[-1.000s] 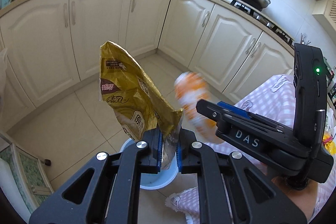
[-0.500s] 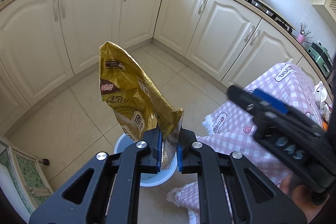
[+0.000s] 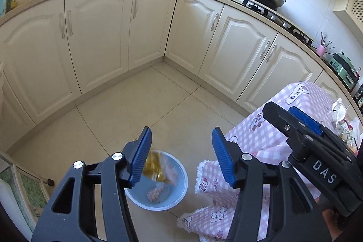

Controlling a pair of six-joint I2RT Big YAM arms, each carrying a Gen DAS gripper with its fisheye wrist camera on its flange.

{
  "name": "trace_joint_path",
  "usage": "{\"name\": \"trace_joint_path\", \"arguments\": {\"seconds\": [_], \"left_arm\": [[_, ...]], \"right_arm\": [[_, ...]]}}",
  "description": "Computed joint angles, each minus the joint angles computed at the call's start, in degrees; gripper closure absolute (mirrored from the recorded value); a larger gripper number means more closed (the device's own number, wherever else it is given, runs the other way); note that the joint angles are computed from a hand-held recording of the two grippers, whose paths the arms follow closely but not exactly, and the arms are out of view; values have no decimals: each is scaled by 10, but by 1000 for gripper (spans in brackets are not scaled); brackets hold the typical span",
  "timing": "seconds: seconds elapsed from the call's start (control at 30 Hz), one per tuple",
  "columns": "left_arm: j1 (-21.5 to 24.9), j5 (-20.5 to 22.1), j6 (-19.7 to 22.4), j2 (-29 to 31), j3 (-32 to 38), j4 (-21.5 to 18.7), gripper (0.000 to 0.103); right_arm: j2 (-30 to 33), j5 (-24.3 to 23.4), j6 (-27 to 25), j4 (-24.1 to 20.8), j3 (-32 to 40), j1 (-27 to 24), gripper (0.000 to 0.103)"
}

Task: Collect trash
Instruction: 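Drop the bread bag and chip bag into the blue bucket, opening both grippers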

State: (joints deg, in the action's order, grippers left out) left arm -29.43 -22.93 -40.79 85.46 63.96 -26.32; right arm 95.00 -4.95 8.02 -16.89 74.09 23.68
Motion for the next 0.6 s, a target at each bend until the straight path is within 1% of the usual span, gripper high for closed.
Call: {"name": "trace_joint_path", "arguments": {"seconds": [0.23,0.33,0.47,0.6], "left_arm": [[-37,-36,1,-31,15,-23,48],[-64,-60,6,-41,28,-33,47],[-105,-91,16,-47,50,-44,44],[-143,-107,29,-36,77,-50,42]], "right_arm": [[-66,10,2,2,-40,-12,41],[-104,12,4,3,-65,-24,40],[-163,9,5,6,-103,-51,39],[-228,12,6,1,-141,-91,37]]}}
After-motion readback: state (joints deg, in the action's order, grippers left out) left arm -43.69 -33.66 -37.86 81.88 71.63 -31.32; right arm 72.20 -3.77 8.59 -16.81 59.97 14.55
